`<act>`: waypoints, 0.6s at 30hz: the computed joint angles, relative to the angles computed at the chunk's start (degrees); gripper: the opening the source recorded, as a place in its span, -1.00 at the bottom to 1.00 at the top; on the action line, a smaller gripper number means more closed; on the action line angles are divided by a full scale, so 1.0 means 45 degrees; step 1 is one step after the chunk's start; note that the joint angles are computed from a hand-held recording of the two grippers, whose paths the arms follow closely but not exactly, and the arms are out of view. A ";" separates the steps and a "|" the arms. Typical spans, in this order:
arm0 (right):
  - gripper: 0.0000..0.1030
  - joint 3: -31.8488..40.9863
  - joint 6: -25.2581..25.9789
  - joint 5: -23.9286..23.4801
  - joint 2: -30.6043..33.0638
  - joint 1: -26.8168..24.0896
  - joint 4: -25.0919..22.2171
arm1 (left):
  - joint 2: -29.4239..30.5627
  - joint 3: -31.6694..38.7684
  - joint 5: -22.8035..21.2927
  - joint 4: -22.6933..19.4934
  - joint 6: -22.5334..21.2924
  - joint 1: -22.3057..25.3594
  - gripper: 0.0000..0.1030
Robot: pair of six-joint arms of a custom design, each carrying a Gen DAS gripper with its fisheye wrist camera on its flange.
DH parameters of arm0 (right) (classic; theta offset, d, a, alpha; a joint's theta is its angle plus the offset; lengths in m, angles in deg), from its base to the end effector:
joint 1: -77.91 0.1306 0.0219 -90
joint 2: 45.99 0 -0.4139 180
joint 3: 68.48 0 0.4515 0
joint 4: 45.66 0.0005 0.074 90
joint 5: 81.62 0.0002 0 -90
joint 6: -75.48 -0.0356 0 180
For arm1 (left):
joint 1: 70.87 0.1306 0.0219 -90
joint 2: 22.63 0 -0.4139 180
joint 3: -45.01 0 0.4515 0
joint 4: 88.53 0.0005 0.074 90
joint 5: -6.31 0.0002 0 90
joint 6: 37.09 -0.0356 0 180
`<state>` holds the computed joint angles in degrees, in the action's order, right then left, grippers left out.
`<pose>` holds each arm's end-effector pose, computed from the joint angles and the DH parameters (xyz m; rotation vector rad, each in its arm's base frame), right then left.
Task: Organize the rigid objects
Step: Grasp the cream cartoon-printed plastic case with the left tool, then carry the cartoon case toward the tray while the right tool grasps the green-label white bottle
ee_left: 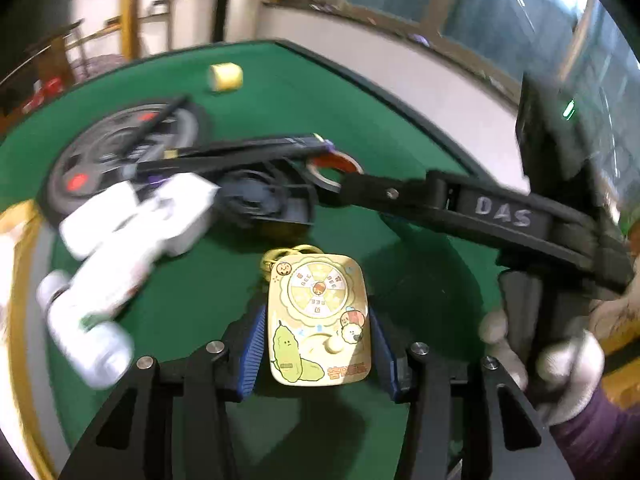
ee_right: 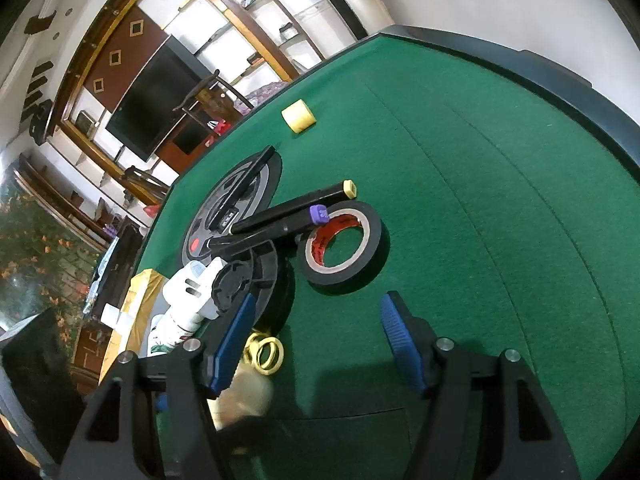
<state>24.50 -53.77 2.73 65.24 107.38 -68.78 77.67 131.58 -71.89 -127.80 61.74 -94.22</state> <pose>0.5928 0.3384 0.3025 0.1512 2.3950 0.7095 0.5476 -0.2449 0.3436 0.4071 2.5027 -0.4866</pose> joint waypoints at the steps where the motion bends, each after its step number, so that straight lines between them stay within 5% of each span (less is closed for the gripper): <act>1: 0.26 0.0009 0.0019 0.0050 0.0004 0.0010 -0.0012 | -0.0494 -0.0439 0.0317 0.0239 0.0317 0.0137 -0.03; 8: 0.26 0.0212 0.0258 0.0545 0.0111 0.0118 -0.0353 | -0.4073 -0.3284 0.1695 0.2416 0.2381 0.1706 -0.02; 13: 0.27 0.0406 0.1003 0.1348 -0.0036 0.0506 -0.0696 | -0.5103 -0.4195 0.1455 0.3016 0.2994 0.2940 -0.02; 18: 0.26 0.1863 0.2753 -0.0122 0.0646 0.1367 -0.1685 | -0.5056 -0.4758 0.1685 0.3671 0.3782 0.4016 -0.02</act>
